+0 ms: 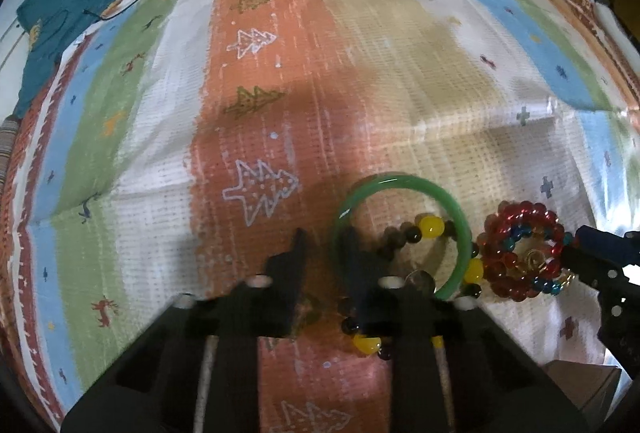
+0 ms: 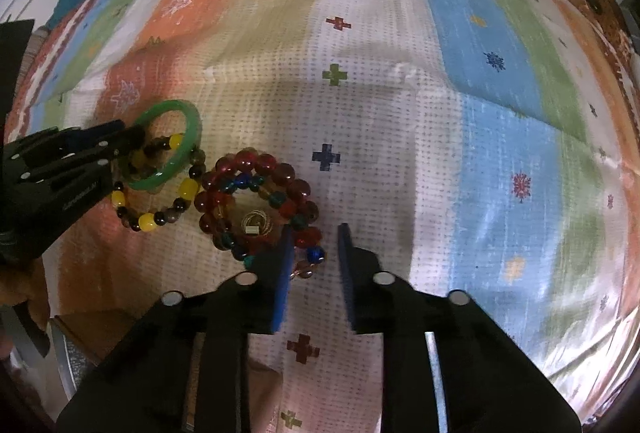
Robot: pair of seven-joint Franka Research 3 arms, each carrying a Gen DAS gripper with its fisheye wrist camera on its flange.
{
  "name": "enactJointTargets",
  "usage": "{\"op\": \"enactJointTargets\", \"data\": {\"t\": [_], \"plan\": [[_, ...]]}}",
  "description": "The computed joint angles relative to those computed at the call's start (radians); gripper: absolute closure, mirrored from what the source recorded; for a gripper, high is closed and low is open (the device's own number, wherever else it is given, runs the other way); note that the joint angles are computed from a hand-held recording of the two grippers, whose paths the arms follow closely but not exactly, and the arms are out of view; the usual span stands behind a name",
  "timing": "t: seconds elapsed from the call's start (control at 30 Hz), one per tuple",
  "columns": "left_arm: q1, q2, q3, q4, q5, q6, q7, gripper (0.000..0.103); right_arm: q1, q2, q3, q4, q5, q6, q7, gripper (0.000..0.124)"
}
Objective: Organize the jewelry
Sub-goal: 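Grasp the green jade bangle with left tool while right tool grasps multicolour bracelet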
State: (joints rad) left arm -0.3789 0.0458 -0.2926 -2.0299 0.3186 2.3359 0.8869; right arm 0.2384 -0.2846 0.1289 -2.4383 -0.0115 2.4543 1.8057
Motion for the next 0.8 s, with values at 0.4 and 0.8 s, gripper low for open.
{"op": "enactJointTargets", "data": {"t": [0.4,0.8], "plan": [[-0.011,-0.040,-0.008,-0.003,0.022,-0.024,-0.011,0.096,-0.002,-0.020,0.017,-0.011,-0.048,0.041,0.015,0.114],[-0.020,-0.173,-0.024,-0.061,0.016,-0.038,-0.059,0.096,-0.021,-0.163,0.036,-0.086,-0.042,0.145,0.021,0.114]]}}
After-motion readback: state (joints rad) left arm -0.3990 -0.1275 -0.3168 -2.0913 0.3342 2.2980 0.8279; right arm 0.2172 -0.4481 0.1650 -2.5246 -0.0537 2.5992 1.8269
